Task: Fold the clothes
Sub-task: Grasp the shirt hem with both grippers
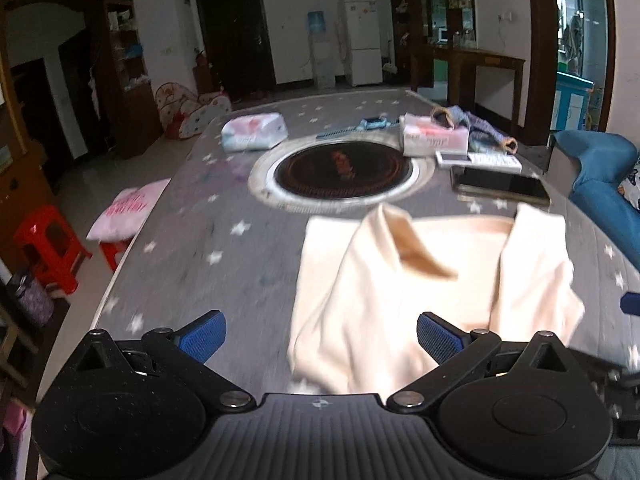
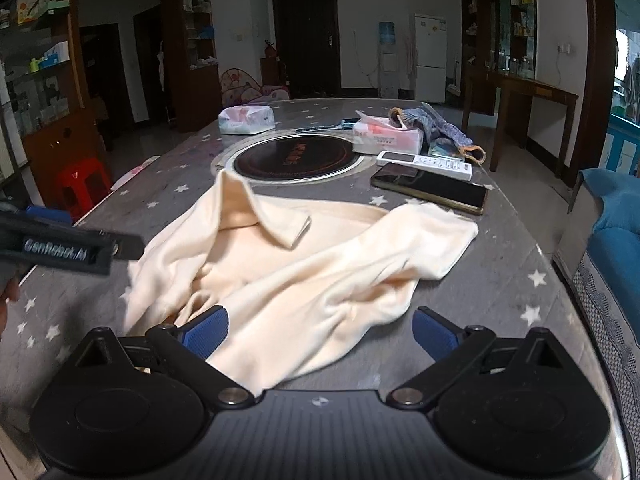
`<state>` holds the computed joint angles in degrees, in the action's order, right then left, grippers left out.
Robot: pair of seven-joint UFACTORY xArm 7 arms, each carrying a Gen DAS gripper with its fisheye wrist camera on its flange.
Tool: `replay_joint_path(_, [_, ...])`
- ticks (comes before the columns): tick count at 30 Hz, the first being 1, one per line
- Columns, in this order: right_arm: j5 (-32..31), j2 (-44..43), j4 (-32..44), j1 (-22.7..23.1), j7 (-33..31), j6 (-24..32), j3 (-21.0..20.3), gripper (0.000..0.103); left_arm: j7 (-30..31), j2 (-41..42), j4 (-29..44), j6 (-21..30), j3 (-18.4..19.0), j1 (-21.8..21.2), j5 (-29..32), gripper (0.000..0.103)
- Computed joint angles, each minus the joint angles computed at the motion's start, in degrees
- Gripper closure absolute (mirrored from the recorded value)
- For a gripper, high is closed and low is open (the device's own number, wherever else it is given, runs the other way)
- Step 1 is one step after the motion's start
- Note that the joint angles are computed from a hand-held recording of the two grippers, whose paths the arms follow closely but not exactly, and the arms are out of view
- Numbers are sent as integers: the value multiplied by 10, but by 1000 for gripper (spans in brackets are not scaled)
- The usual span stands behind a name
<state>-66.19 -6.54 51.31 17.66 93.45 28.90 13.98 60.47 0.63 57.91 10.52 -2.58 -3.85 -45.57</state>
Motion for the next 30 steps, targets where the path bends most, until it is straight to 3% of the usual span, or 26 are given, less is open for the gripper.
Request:
replay_joint_path(2, [3,3,5,-5,-8,-5,-7,7,2,29,31,-11,-8,-3,0,1])
replay_joint_path(5, [18,10,12,-17,-27,-18,-20,10,-33,81,75,-34,-24,-1,47,1])
replay_joint_path(10, [45,29,34,-39,-60,-29,-42,20,-86,152,144,-11,-39,9,123,16])
replay_joint_path(13, [83,58,58,-52,-97,-53,-62,30,-102,182,174,8,-61,33,139,37])
replay_joint_path(15, [106,83,80,-55,-124,-58,-73,36,-102,195,189,22,-83,55,140,64])
replay_joint_path(16, [115,97,93,-55,-138,-56,-78,38,-101,198,193,29,-93,66,138,69])
replay_joint_path(18, [132,124,118,-50,-161,-57,-89,44,-81,199,191,29,-117,89,117,87])
replay_joint_path(20, [142,149,140,-43,-172,-61,-103,49,-57,196,185,22,-136,108,91,91])
replay_joint_path(26, [177,207,192,-10,-218,-32,-134,76,31,158,156,9,-160,147,-26,94])
replay_joint_path(30, [152,203,186,9,-198,-24,-155,99,70,129,139,12,-140,158,-96,94])
